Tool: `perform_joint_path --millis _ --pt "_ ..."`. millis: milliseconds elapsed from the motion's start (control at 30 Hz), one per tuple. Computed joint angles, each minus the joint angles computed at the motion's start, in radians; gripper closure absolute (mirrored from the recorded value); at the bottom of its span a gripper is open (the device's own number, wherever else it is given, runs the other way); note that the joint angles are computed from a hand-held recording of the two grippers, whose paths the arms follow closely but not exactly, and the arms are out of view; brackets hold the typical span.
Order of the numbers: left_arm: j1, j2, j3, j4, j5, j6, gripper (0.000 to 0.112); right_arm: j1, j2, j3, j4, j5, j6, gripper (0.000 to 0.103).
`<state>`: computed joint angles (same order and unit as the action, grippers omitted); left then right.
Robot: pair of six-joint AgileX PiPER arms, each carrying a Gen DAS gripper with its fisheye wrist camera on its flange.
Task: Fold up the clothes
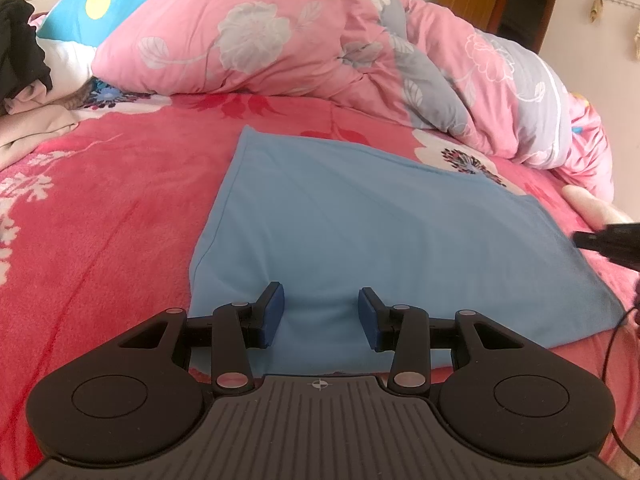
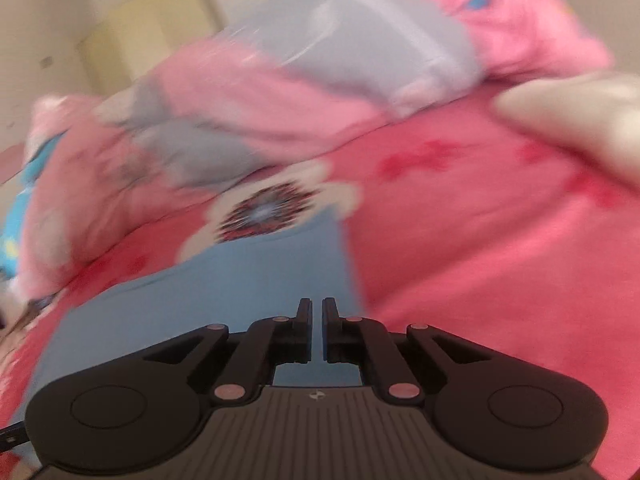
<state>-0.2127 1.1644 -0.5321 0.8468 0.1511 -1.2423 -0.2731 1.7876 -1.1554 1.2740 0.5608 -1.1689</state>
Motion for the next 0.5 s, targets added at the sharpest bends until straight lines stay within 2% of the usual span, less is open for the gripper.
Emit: perform_joint_path --millis 100,167,300,367,500 --pt "0.012 0.000 0.002 -0.039 -0.014 0.040 0.072 0.006 0.117 -0.145 -0.130 0.066 0.189 0.099" --pt "0.020 0.000 0.004 -0.061 -0.023 0.064 0.071 -0.054 0.169 -0.201 -0.101 0.125 0.284 0.100" --pt "0.026 0.003 0.004 -0.053 -0.027 0.057 0.071 -0.076 0.154 -0.225 -0.131 0.087 0.358 0.096" --pt "0.038 0.007 -0.001 -0.118 -0.034 0.130 0.071 -0.079 0.175 -0.262 -0.104 0.172 0.342 0.096" --pt "0.047 0.009 -0.005 -0.183 -0.035 0.198 0.071 -0.048 0.289 -0.417 -0.176 0.278 0.473 0.095"
